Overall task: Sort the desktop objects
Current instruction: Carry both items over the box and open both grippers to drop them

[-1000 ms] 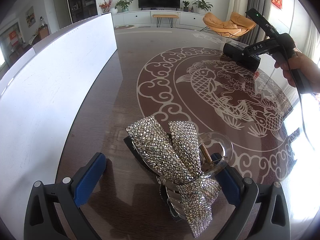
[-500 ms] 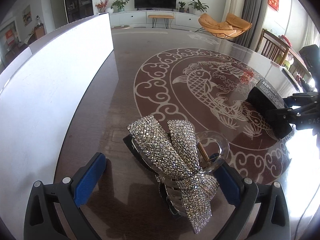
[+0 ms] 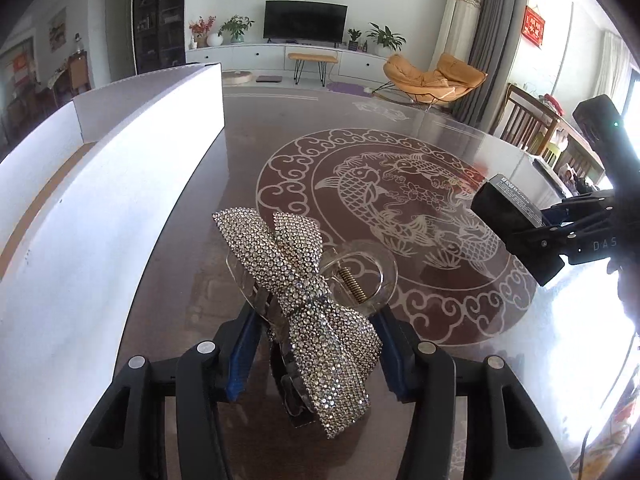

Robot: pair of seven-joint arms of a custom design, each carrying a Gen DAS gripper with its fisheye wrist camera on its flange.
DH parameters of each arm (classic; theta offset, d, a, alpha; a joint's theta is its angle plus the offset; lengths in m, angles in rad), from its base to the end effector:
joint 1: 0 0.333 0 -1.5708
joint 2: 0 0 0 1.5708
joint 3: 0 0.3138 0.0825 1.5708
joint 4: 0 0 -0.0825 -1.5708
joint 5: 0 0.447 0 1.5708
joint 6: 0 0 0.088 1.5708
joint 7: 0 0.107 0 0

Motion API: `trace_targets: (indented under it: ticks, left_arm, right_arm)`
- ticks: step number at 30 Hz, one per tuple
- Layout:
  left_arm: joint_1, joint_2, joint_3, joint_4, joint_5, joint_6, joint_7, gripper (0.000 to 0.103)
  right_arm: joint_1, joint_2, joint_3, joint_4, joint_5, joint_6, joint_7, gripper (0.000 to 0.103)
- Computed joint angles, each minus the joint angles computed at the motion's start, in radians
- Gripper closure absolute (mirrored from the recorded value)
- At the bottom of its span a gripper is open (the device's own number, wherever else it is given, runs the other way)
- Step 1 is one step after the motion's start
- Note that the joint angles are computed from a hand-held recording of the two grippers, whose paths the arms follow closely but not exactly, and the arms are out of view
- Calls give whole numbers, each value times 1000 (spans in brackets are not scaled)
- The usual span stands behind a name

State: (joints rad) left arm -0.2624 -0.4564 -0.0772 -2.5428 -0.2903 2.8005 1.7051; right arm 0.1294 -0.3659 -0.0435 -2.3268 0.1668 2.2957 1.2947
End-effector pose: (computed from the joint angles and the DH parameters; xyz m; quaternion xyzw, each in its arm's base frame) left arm 0.4766 -0.1551 0.4773 -0.5767 0.7355 -0.3173 0.1604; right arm 0.5258 0.0480 0.4899 -0.7831 0.5943 -0.0775 0.1659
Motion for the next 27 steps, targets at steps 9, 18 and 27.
trace_targets:
  ticks: [9,18,27]
  left_arm:
    - [145,-122,90,88,26,-102,5,50]
    - [427,69,70,242,254,-306,-150,50]
    - [457,99,55,224,321,-343,-222,33]
  right_arm:
    - [104,63,43,208,120,-18,-21,44]
    - [265,456,179,668,229,28,3,44]
    - [360,776,199,954,40,-77,248,28]
